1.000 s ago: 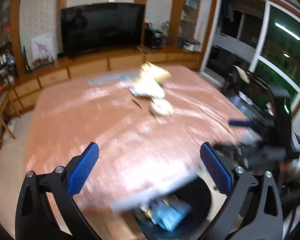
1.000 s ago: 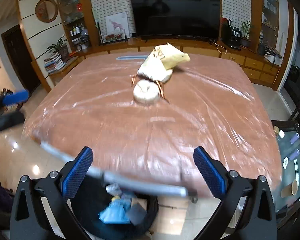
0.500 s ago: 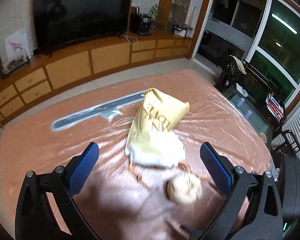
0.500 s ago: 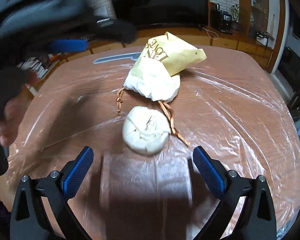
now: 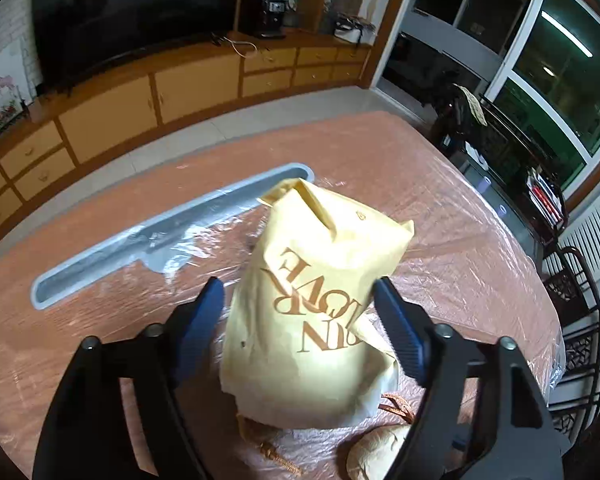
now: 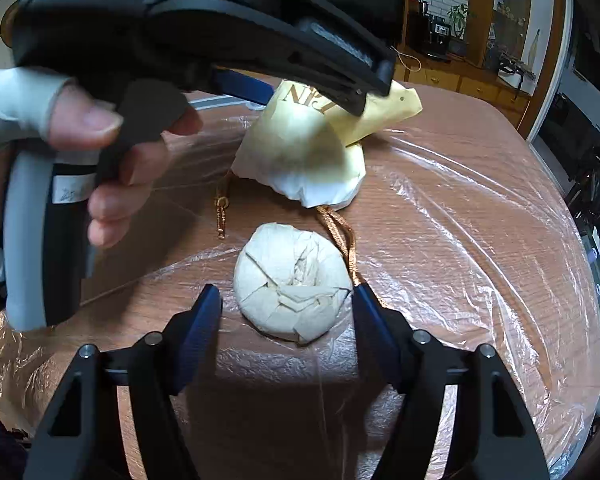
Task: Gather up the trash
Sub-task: 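Grasp the white paper ball with the right tool while the left tool grasps the yellow bag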
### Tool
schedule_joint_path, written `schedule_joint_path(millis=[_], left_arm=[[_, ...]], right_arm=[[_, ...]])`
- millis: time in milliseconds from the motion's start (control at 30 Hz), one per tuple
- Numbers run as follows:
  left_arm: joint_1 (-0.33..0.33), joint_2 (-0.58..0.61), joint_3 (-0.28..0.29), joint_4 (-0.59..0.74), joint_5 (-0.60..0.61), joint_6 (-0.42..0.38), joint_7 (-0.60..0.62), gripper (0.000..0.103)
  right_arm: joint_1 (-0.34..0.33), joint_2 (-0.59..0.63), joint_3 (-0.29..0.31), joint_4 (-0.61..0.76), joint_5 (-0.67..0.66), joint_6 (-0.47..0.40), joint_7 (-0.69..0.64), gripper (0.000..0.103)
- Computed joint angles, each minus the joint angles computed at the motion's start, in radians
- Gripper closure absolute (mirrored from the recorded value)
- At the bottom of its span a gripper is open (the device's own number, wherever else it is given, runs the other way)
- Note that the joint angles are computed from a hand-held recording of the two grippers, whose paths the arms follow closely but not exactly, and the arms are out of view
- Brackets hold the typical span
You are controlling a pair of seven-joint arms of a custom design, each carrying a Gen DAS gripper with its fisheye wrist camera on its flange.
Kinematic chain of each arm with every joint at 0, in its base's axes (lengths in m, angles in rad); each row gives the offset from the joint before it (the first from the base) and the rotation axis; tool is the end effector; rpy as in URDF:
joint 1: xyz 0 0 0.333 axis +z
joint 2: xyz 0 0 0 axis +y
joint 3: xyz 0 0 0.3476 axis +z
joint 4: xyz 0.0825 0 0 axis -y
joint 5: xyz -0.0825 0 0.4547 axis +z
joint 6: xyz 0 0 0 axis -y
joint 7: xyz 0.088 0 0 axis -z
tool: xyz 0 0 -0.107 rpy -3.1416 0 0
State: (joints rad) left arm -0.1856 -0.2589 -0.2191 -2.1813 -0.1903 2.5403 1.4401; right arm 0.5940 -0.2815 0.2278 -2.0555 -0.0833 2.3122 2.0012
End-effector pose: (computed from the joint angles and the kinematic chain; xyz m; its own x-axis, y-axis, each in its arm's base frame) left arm 0.5315 -0.2351 0.5709 -0.2157 -0.9567 0.1953 -0.8333 0.0761 -0.5476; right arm 0.3844 0.4309 0.6277 0.4436 -0.8928 -0.0779 -0.7851 -0.3452 -0.5142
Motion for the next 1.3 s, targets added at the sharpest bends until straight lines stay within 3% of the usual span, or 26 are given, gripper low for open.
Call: schedule_joint_path(millis=[167,500,700,967,1300], left_arm=[[-0.001,0.021,0.002,0.017,0.002,-0.017,0.009,0.040],[-0.005,0.001,0.017,-0.006,-0.058,0.002,0.058,0.063],[0.012,-0.043,0.016,-0.042,-0.056,0.030,0.024,0.065],[0.054,-0.121,-0.014,-0.096,0.032,0.045,-0.091,0.065],[0.071,-0.253,-0.047,-0.178,0.095,0.031,-0.205,0.065]], right_arm=[[0.003,0.008,0.006,0.010,-0.007,-0.004,-0.013,0.053],[0.023,-0.043,-0.040,-0.034,0.136,0.044,-0.067,0.053],[0.019,-0.073,-0.058,-0.053,0.193,0.060,-0.102,0.053],[-0.002,-0.064,-0.087,-0.037,0.228,0.064,-0.176,0.053],[-0.009,-0.086,-0.103,-0.048,0.304,0.049,-0.257,0.053]])
